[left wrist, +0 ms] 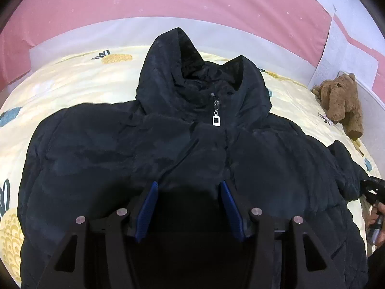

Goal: Fold large clothes
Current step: 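Grasp the other sleeve cuff with the right gripper and fold it across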

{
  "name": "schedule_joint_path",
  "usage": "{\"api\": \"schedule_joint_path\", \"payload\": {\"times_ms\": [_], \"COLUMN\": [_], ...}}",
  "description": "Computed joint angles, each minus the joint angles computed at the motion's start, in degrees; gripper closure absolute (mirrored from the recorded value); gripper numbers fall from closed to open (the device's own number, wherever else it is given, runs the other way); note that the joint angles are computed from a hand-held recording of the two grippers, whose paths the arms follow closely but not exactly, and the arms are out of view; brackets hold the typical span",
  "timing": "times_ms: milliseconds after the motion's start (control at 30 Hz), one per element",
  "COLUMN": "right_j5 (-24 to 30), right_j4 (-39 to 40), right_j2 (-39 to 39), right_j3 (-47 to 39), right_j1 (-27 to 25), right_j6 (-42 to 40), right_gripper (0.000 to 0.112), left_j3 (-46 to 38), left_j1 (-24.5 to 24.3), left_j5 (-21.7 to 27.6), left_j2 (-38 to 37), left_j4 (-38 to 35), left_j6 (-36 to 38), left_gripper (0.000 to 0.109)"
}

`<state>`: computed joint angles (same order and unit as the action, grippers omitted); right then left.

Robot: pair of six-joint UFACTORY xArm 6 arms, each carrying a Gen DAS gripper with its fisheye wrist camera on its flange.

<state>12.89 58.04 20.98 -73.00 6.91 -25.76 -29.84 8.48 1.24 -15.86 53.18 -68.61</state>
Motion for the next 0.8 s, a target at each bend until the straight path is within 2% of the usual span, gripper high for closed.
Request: {"api": "schedule_joint_path", "payload": {"times_ms": [67,200,300,400,533,667,800], "right_j5": [-0.28,-2.02,-2.5,-2.04,-1.33,-0.95,-0.23], "right_j4": [0.46,1.76,3.97,4.24,0.92,-3.89,-8.2], "right_j2": [-2.68,-9.06,-14.32,-18.47,-21.05,-20.62,-16.92], "right_j3": [1.25,3.68,4.82,4.94,4.03,2.7,0.0], "right_j1": [0.61,2.49,4.78,8.02,13.56,19.55,25.08], "right_j6": [-1.15,-4.06,-7.66,-9.87,-9.4,-7.46,-5.01], "right_gripper": [0.099,0.1,0.1,0.1,0.1,0.1,0.1], "left_j3": [-0.12,3.68,6.23,7.73,10.1,11.74,13.95], "left_j1": [-0.66,-2.46,-3.65,-4.18,-3.96,-2.84,-1.1], "left_j5": [0.68,0.37,2.31,5.55,9.12,12.93,14.91], "left_j2": [-0.26,-4.94,-10.17,-15.33,-22.94,-29.43,-34.99], "left_j4": [-1.87,-17.37,-23.75,-25.79,-30.34,-32.49,-36.56], "left_j6": [1.73,14.44,19.65,21.99,26.05,28.45,31.93], "left_gripper": [0.055,0.055,0.055,0.055,0.055,0.055,0.055]}}
